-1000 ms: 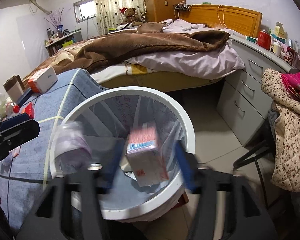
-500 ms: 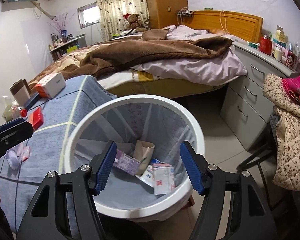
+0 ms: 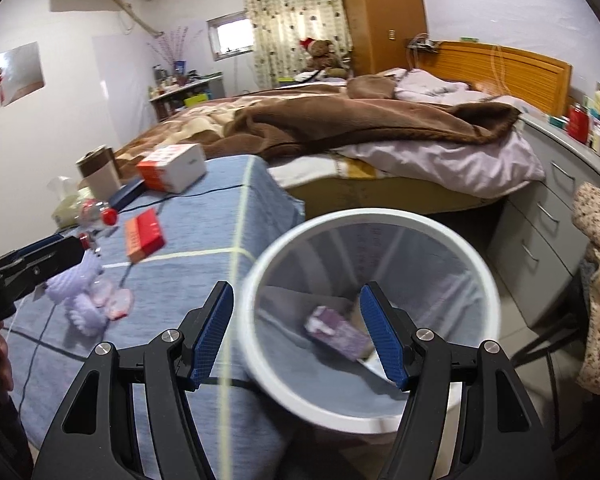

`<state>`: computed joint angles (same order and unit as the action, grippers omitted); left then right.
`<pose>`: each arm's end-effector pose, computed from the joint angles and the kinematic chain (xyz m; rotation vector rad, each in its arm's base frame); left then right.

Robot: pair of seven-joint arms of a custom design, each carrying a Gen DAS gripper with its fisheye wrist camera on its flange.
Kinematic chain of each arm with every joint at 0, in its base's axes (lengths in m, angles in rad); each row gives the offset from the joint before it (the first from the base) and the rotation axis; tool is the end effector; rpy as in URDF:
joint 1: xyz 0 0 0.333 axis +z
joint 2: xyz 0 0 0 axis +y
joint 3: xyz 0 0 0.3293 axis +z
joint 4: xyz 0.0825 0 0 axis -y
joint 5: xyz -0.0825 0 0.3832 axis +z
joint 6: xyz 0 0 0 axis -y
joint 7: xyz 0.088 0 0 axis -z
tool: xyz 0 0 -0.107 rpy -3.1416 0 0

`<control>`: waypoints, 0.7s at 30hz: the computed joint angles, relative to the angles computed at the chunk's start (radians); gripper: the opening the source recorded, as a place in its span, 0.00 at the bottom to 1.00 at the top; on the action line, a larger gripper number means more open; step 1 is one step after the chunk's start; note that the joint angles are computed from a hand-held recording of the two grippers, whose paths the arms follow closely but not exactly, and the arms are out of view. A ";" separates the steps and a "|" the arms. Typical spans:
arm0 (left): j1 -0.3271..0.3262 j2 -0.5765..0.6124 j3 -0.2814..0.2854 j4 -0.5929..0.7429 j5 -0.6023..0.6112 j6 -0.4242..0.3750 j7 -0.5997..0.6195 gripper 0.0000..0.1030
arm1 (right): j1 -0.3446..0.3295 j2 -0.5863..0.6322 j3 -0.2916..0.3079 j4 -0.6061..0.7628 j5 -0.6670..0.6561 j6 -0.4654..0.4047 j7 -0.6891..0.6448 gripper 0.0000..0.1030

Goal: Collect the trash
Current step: 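Move both tools back to the table toward the crumpled paper and bubble wrap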

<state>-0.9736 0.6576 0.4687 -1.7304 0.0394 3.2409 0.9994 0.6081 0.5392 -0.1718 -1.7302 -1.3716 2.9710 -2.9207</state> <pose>0.5977 -0.4143 0.3536 -1.5662 1.9139 -1.0964 0.5863 0.3649 0.3215 -1.6614 1.6590 -0.6416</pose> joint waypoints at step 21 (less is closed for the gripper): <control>-0.257 -0.074 0.361 -0.344 -0.339 0.085 0.118 0.76 | 0.038 0.181 0.076 0.214 0.374 0.103 -0.481 0.65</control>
